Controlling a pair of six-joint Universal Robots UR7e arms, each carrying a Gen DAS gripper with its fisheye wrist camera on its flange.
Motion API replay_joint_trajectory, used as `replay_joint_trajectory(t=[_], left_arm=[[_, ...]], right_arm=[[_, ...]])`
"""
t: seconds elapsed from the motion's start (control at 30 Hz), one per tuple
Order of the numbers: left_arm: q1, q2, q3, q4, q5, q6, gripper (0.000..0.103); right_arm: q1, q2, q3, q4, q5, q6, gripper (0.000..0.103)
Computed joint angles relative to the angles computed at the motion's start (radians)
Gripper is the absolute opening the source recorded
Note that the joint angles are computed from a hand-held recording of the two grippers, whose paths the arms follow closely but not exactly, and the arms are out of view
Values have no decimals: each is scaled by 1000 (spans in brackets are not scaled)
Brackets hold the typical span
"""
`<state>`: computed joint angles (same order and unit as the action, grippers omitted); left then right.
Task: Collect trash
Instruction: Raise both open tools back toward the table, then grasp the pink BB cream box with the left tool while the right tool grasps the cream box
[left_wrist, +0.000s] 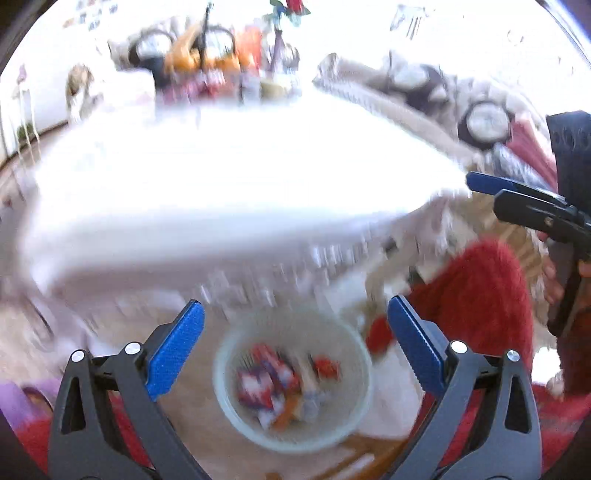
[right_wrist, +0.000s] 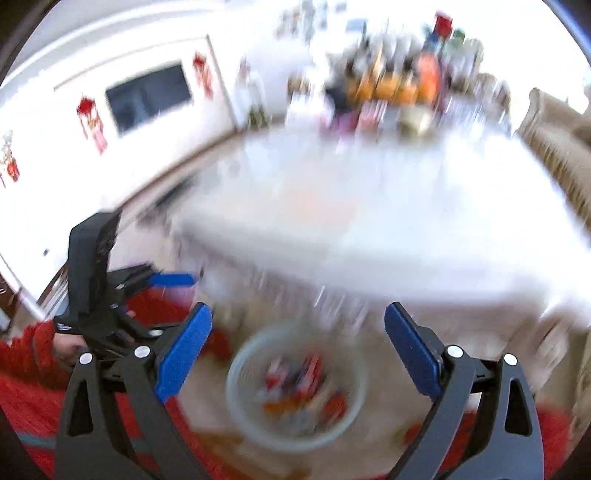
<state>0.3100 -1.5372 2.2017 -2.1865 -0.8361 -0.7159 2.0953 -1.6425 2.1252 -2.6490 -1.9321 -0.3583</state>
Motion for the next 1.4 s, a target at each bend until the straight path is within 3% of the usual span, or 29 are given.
replay_joint_trajectory(t=[0.07, 0.17, 0.3, 0.43, 0.6, 0.73, 1.03, 1.27, 1.4], left_arm=[[33, 33, -90, 9, 85, 64, 96], [100, 121, -226, 10, 202, 162, 96], [213, 244, -383, -109, 246, 337, 96], [339, 386, -585, -117, 212, 438, 96], [427, 509, -752, -103, 213, 550, 96], [494, 589, -869, -109, 169, 617, 96], [572, 743, -1092, -64, 155, 713, 96], [612, 813, -1201, -3, 142, 689, 96], [629, 854, -1276, 70, 138, 667, 96]], right_arm=[[8, 73, -81, -88, -80, -43, 91], [-13, 168, -176, -185, -117, -85, 91], [-73, 312, -347, -173, -128, -89, 91], [-115, 422, -484, -121, -135, -115, 91], [-152, 533, -618, -83, -130, -153, 91], [-173, 619, -738, -11, -123, -166, 91], [-198, 763, -922, 86, -150, -198, 91], [-196, 840, -1002, 85, -204, -318, 91], [-200, 892, -1074, 127, -228, -340, 91]])
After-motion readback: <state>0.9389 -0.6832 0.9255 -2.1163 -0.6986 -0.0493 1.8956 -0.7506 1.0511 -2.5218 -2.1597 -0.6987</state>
